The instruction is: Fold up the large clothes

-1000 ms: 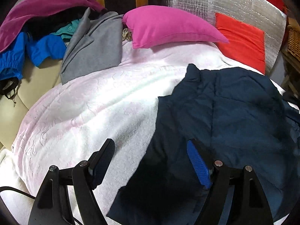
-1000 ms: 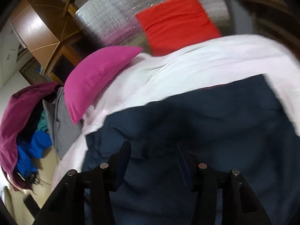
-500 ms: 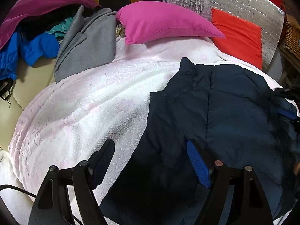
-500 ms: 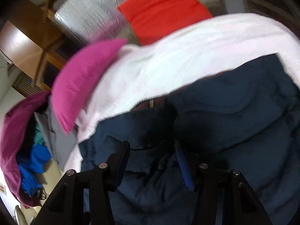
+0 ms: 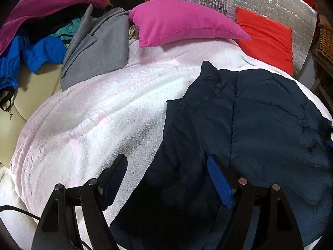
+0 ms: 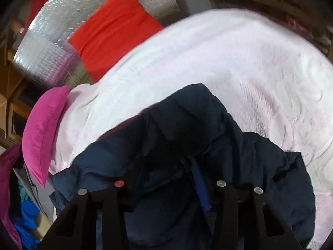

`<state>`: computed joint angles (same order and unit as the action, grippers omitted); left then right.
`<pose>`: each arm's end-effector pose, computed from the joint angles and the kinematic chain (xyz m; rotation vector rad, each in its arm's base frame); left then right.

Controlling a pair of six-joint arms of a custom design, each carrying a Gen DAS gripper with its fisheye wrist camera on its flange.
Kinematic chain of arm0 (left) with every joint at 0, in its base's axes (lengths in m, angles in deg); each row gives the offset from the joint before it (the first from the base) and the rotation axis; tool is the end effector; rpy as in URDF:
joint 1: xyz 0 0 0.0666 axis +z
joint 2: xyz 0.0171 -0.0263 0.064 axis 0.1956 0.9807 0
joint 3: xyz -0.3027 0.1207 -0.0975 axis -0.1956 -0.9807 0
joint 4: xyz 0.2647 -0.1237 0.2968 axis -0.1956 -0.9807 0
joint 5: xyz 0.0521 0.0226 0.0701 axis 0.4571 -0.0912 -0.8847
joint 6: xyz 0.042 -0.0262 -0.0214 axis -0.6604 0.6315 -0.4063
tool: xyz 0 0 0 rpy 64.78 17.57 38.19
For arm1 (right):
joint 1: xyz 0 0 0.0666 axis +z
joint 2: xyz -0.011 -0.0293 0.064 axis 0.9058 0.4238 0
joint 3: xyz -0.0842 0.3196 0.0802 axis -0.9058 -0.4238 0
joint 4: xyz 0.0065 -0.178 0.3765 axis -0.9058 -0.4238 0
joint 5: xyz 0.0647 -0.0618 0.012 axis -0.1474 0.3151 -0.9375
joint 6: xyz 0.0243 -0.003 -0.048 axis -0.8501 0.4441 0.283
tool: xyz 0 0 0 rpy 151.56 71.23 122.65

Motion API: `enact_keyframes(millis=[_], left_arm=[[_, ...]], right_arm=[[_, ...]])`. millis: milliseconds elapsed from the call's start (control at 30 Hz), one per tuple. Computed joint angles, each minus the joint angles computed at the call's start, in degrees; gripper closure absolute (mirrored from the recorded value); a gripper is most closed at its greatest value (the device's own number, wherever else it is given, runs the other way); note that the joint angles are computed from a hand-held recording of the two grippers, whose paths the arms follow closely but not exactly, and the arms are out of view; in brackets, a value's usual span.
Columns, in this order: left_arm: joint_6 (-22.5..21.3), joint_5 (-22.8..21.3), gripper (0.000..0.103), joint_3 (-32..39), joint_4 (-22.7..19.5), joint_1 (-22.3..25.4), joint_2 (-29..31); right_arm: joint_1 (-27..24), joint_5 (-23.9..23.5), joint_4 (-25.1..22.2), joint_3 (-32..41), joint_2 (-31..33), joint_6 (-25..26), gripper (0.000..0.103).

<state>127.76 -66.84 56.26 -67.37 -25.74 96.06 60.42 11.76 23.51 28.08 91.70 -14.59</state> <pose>0.3204 -0.2151 0.4054 -0.8133 2.3541 0.3055 0.5735 -0.0311 0.3808 0.2206 2.5888 0.5884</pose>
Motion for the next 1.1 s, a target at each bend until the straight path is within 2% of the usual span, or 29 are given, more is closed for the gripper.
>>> enact_keyframes(millis=[67, 167, 300, 367, 433, 500, 567, 700, 800, 900, 1000, 1100], left_arm=[[0.5, -0.6, 0.023, 0.3, -0.4, -0.1, 0.2], [1.0, -1.9, 0.023, 0.7, -1.4, -0.5, 0.4], [1.3, -2.0, 0.023, 0.4, -1.7, -0.3, 0.3], [1.3, -2.1, 0.023, 0.3, -1.6, -0.2, 0.2], [1.1, -2.4, 0.023, 0.6, -1.9, -0.3, 0.4], [0.7, -2.8, 0.023, 0.7, -1.8, -0.3, 0.6], [0.5, -2.8, 0.023, 0.8, -1.8, -0.3, 0.6], [0.0, -2.3, 0.023, 0.9, -1.3, 0.1, 0.8], [0.3, -2.1, 0.023, 1.3, -1.0, 0.0, 1.2], [0.4, -2.5, 0.023, 1.9, -1.2, -0.6, 1.9], [0.4, -3.2, 0.023, 2.4, -1.1, -1.1, 2.3], [-0.4, -3.4, 0.023, 2.6, -0.5, -1.3, 2.7]], right_arm=[[1.7, 0.1, 3.9, -3.0, -3.4, 0.6, 0.054], [6.4, -1.7, 6.2, -4.8, -7.5, 7.1, 0.054], [13.1, -3.9, 1.8, -2.9, -7.8, 16.2, 0.056], [16.1, -3.4, 0.7, -2.1, -6.5, 17.2, 0.056], [17.8, -2.3, 0.5, -2.8, -5.7, 15.5, 0.056], [19.2, 1.4, 0.5, -1.3, -2.7, 13.0, 0.056], [18.8, 2.0, 2.4, -1.0, -1.1, 12.6, 0.056], [19.1, 1.2, 1.9, 0.2, -0.6, 11.0, 0.055], [16.9, -2.9, 5.4, -1.5, -2.8, 9.3, 0.055], [13.7, -3.8, 9.5, -3.8, -5.4, 6.8, 0.055], [10.3, 1.0, 11.9, -5.0, -7.1, 7.5, 0.055], [6.8, 4.4, 11.4, -4.1, -6.2, 6.6, 0.055]])
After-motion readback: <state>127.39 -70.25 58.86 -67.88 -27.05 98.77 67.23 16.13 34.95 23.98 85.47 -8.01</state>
